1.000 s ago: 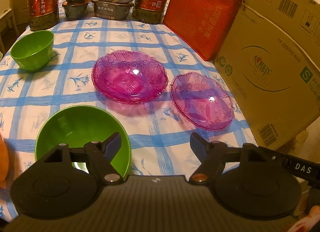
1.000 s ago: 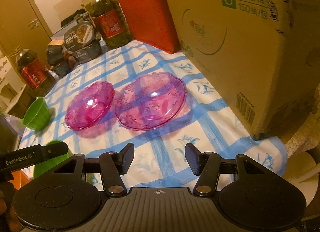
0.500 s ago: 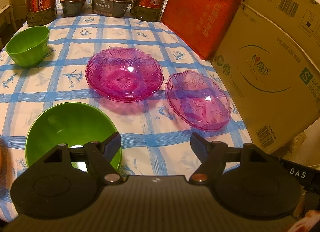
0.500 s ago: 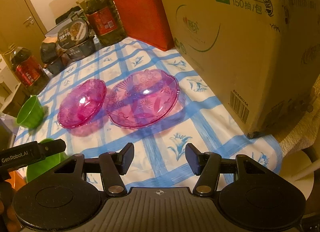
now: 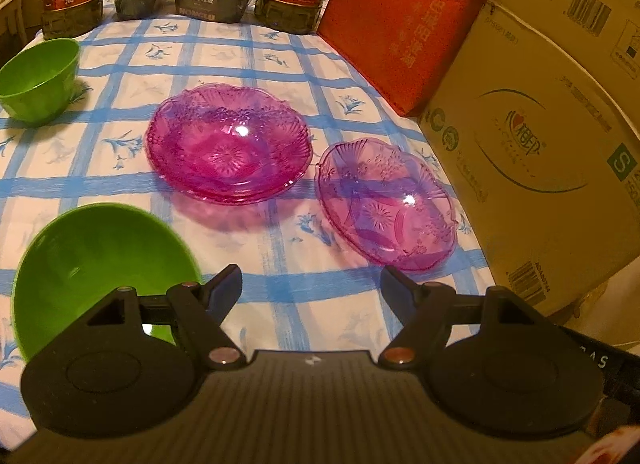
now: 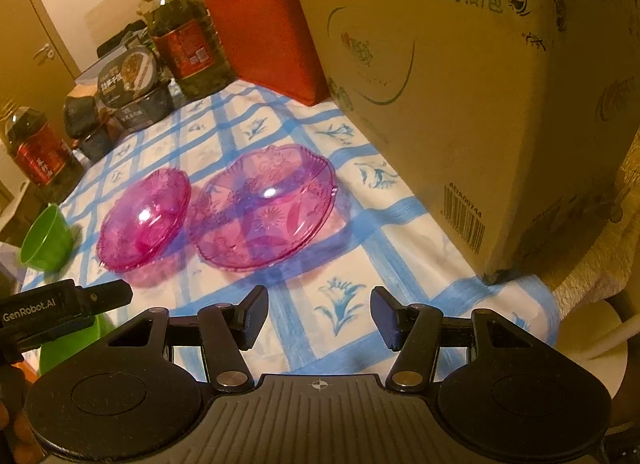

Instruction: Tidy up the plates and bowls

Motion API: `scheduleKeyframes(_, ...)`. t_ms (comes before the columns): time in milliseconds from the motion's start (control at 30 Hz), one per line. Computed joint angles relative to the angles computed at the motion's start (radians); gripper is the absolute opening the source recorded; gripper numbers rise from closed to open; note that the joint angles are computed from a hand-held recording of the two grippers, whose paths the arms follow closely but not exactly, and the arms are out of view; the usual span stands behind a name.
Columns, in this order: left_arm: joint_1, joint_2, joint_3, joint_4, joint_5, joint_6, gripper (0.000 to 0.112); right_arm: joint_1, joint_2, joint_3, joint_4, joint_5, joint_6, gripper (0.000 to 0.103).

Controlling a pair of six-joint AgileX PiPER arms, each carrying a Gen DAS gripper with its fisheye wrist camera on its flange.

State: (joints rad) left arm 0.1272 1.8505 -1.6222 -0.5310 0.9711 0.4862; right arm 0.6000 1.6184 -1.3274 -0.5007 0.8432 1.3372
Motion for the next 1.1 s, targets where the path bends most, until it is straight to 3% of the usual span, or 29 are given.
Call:
scheduleKeyframes(300,-0.070,0.091,-0.062,0.046,-0.096,-0.106,0.072,-0.058,0.044,0.002,-0.046,-0.063,0.017,0.057)
scheduleKeyframes(500,-0.108,0.162,-0.102,0.088,-0.163,-0.183,0.057,-0.093,0.093,0.001,-0.099,-0.122,0.049,0.057)
scheduleKeyframes(900,-0.150,0.274,-0.180,0.109,-0.210,-0.211,0.039,-0.161,0.208,-0.027,-0.131,-0.229,0.047,0.056)
scheduleKeyframes(1100,-0.161,0.312,-0.218,0.092,-0.196,-0.199,0.032,-0.182,0.250,-0.046,-0.136,-0.240,0.042,0.048)
